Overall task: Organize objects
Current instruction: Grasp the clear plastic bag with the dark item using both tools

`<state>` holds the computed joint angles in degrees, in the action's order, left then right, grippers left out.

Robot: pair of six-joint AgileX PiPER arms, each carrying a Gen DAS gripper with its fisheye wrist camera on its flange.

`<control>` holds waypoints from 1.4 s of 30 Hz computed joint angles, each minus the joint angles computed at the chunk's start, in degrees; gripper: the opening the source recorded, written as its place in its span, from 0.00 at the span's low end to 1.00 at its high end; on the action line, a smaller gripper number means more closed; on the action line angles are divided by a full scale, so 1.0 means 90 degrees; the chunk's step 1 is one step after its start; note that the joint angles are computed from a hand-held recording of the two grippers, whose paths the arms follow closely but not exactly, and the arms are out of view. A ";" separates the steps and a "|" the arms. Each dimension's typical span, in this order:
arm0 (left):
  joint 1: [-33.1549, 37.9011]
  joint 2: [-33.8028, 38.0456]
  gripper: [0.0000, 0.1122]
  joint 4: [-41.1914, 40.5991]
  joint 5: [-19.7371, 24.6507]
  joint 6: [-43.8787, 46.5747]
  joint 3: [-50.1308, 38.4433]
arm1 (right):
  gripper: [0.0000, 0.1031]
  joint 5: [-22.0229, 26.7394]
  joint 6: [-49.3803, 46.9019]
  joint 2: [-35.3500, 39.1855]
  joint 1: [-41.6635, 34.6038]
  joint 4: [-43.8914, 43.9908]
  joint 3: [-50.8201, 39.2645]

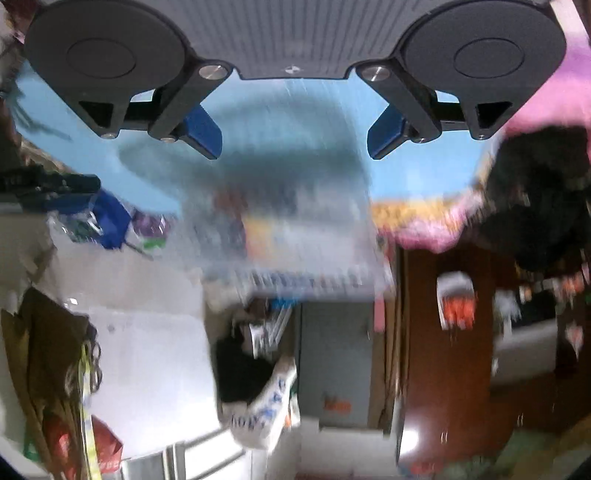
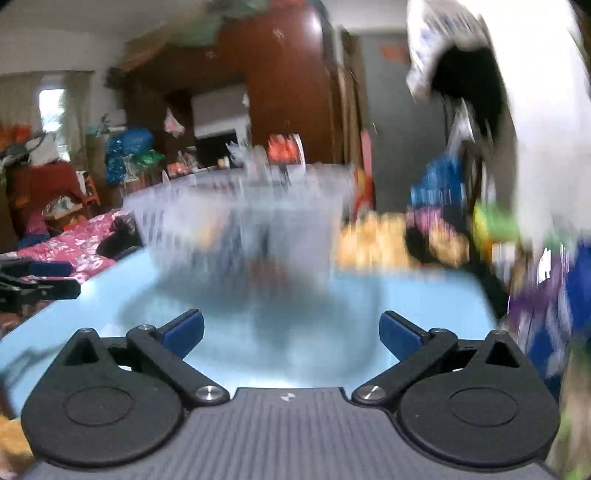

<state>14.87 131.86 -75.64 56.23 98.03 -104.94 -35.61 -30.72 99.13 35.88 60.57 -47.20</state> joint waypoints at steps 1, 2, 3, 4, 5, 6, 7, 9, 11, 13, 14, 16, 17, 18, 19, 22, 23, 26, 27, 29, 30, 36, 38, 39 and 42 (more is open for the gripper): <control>-0.0002 -0.0034 0.79 0.0191 -0.0025 -0.0043 0.0159 | 1.00 0.0062 0.0325 0.0038 0.0078 -0.0124 0.0170; -0.0021 -0.0054 0.79 0.0229 -0.0069 -0.0041 0.0292 | 1.00 0.0088 0.0395 0.0058 0.0172 -0.0058 0.0268; -0.0016 -0.0028 0.79 0.0252 -0.0090 -0.0091 0.0347 | 1.00 0.0150 0.0210 0.0036 0.0259 0.0171 0.0289; -0.0017 0.0009 0.79 0.0326 -0.0067 -0.0195 0.0332 | 1.00 0.0284 -0.0129 0.0018 0.0280 0.0438 0.0225; -0.0019 0.0076 0.79 0.0447 0.0015 -0.0334 0.0238 | 1.00 0.0387 -0.0467 0.0040 0.0265 0.0650 0.0074; -0.0018 0.0096 0.79 0.0504 0.0052 -0.0409 0.0219 | 1.00 0.0426 -0.0691 0.0044 0.0206 0.0753 -0.0009; -0.0014 0.0146 0.79 0.0544 0.0071 -0.0446 0.0163 | 1.00 0.0451 -0.0794 0.0031 0.0154 0.0783 -0.0035; -0.0014 0.0172 0.79 0.0573 0.0080 -0.0407 0.0187 | 0.99 0.0743 -0.0729 0.0018 -0.0065 0.0501 -0.0102; -0.0073 0.0215 0.78 0.0709 0.0114 -0.0566 0.0079 | 0.93 0.0929 -0.1063 0.0065 -0.0169 0.0650 -0.0316; -0.0121 0.0184 0.78 0.0777 0.0118 -0.0537 0.0082 | 0.90 0.0953 -0.1506 0.0244 -0.0143 0.0979 -0.0573; -0.0164 0.0126 0.77 0.0771 0.0036 -0.0439 0.0194 | 0.88 0.0955 -0.1666 0.0272 -0.0129 0.1069 -0.0624; -0.0242 -0.0055 0.75 0.0693 -0.0214 -0.0112 0.0517 | 0.82 0.0848 -0.1676 0.0458 -0.0100 0.0994 -0.0687; -0.0278 -0.0143 0.73 0.0618 -0.0355 0.0127 0.0698 | 0.79 0.0773 -0.1737 0.0491 -0.0066 0.1036 -0.0700; -0.0310 -0.0238 0.66 0.0498 -0.0504 0.0396 0.0906 | 0.72 0.0681 -0.1740 0.0516 -0.0022 0.1034 -0.0700; -0.0324 -0.0312 0.62 0.0367 -0.0572 0.0679 0.1080 | 0.67 0.0621 -0.1726 0.0530 0.0005 0.0989 -0.0685; -0.0331 -0.0372 0.54 0.0179 -0.0578 0.0979 0.1263 | 0.53 0.0601 -0.1463 0.0494 -0.0003 0.0727 -0.0597; -0.0323 -0.0383 0.51 0.0120 -0.0560 0.1079 0.1310 | 0.50 0.0651 -0.1245 0.0463 -0.0040 0.0510 -0.0544; -0.0293 -0.0413 0.40 -0.0165 -0.0556 0.1428 0.1492 | 0.39 0.0689 -0.1033 0.0440 -0.0079 0.0308 -0.0505; -0.0272 -0.0412 0.36 -0.0249 -0.0521 0.1522 0.1536 | 0.35 0.0701 -0.0946 0.0431 -0.0095 0.0234 -0.0490; -0.0267 -0.0414 0.32 -0.0374 -0.0526 0.1688 0.1607 | 0.28 0.0769 -0.0688 0.0409 -0.0148 -0.0042 -0.0447; -0.0269 -0.0403 0.29 -0.0411 -0.0522 0.1708 0.1605 | 0.24 0.0774 -0.0603 0.0405 -0.0156 -0.0127 -0.0431; -0.0192 -0.0350 0.22 -0.0640 -0.0330 0.1844 0.1637 | 0.09 0.0697 -0.0225 0.0435 -0.0150 -0.0549 -0.0353; -0.0168 -0.0354 0.21 -0.0742 -0.0294 0.1926 0.1680 | 0.08 0.0643 -0.0168 0.0425 -0.0125 -0.0587 -0.0332; -0.0159 -0.0355 0.20 -0.0757 -0.0276 0.1940 0.1683 | 0.07 0.0609 -0.0192 0.0418 -0.0108 -0.0563 -0.0326; -0.0109 -0.0364 0.18 -0.0833 -0.0154 0.2042 0.1716 | 0.06 0.0453 -0.0385 0.0398 -0.0018 -0.0416 -0.0326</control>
